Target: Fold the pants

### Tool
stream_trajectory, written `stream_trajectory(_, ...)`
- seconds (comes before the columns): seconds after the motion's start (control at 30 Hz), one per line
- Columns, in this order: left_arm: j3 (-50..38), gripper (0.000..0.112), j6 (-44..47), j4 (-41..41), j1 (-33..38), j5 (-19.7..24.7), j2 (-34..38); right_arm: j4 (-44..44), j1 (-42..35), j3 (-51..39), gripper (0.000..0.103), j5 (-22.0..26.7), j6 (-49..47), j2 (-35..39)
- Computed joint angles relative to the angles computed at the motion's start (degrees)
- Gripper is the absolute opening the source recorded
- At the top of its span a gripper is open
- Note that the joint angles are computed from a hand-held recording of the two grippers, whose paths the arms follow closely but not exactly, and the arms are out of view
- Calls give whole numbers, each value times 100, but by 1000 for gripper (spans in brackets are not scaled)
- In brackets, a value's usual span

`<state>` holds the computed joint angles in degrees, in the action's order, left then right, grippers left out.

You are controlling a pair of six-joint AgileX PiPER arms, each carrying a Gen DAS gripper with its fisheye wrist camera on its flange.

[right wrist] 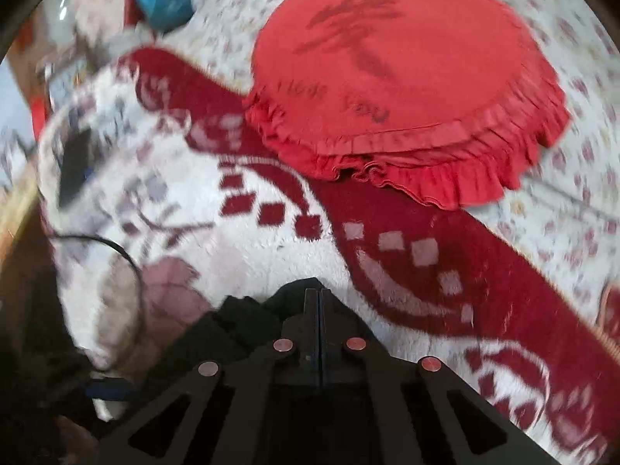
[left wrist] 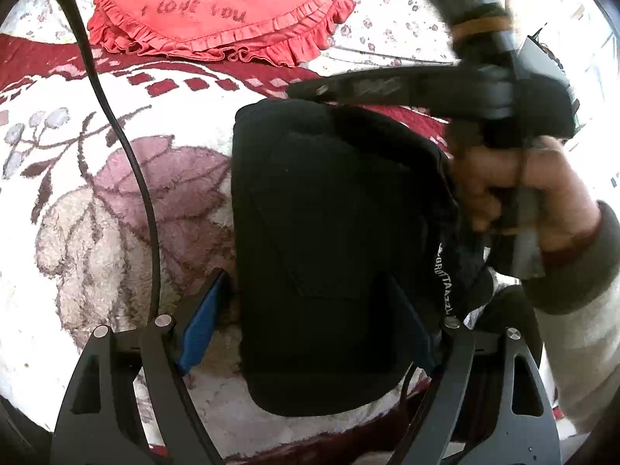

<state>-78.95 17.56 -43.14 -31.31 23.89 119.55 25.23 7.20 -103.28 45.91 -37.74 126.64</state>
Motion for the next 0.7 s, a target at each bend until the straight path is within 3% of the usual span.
stream_trajectory(0.1, -70, 82, -300, 276, -78, -48, 36, 381, -95, 465, 19, -70, -482, -476)
stream_trajectory(0.13, -103, 82, -401, 363, -108, -47, 59, 397, -85, 476, 37, 37, -546, -552)
stream_trajectory(0.17, -119, 82, -499, 445, -135, -44, 66, 408, -62, 533, 49, 59, -583, -620)
stream_trajectory(0.33, -106, 82, -526, 470, -152, -22, 74, 111, 193, 436, 49, 91, -548, -564)
stream_trajectory(0.47, -157, 82, -332, 290, -107, 18, 147, -389, 411, -107, 48, 438, -418, -83)
stream_trajectory(0.5, -127, 82, -248, 213, -96, -2, 143, -589, 466, -163, 46, 467, -362, -18)
stream_trajectory(0.57, -74, 82, 29, -63, -53, -23, 148, -549, 460, -225, 32, 604, -443, 67)
stream_trajectory(0.7, -22, 83, 321, -322, -9, -44, 156, -405, 411, -203, 20, 680, -507, 65)
